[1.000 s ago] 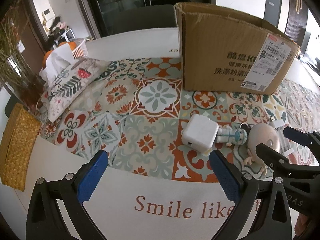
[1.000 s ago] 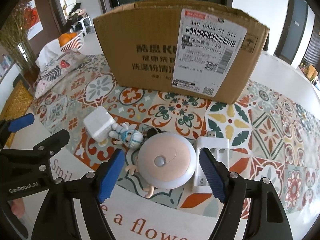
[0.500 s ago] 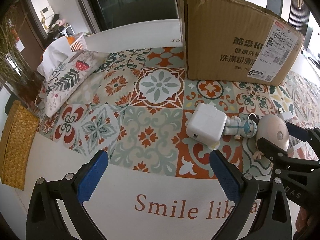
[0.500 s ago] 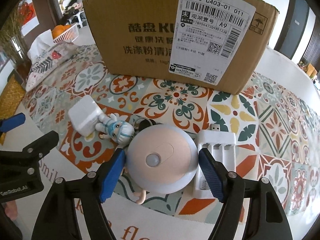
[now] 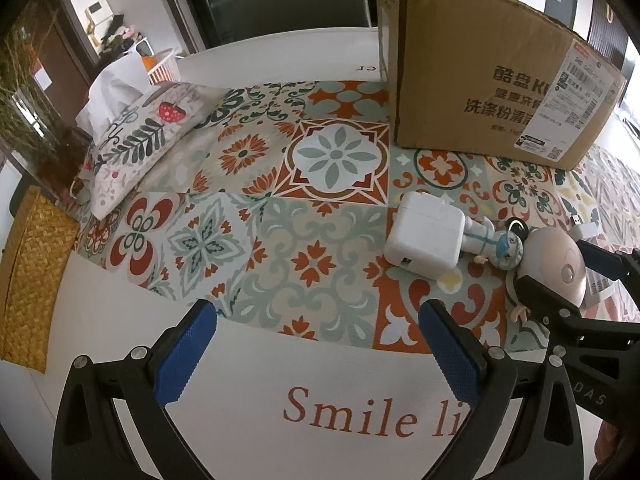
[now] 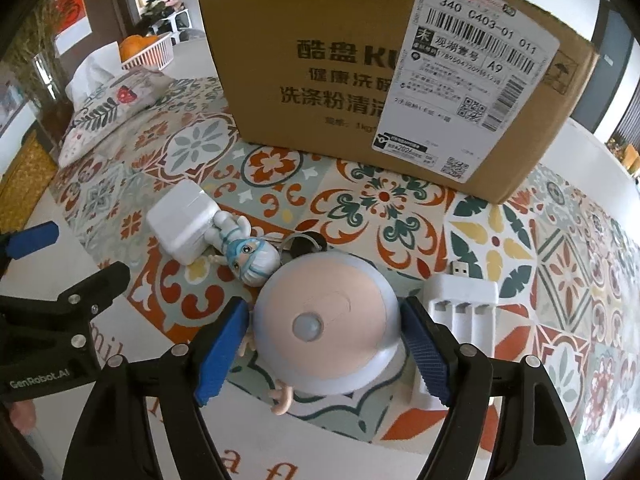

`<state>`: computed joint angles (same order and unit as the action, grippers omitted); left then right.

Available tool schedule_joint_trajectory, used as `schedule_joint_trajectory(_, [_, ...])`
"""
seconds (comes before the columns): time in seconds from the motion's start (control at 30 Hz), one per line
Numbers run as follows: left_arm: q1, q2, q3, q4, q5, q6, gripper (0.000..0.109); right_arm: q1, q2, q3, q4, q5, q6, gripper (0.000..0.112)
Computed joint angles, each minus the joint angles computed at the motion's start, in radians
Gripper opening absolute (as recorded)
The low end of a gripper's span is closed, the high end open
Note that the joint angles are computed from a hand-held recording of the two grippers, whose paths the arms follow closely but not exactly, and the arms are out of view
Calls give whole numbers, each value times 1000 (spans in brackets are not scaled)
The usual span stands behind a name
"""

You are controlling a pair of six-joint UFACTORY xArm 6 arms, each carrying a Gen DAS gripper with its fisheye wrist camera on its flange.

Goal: Organize rigid objects
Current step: 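Close the right tool on the pink round lamp while the left tool approaches the white adapter, then grasp the white power adapter cube with the left tool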

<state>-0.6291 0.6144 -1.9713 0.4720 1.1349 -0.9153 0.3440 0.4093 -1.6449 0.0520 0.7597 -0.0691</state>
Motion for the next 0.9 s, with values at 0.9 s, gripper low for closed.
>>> schedule_joint_trajectory(0.9, [23, 41, -37, -20, -112, 145, 97, 3, -18, 23, -11, 8, 94, 75])
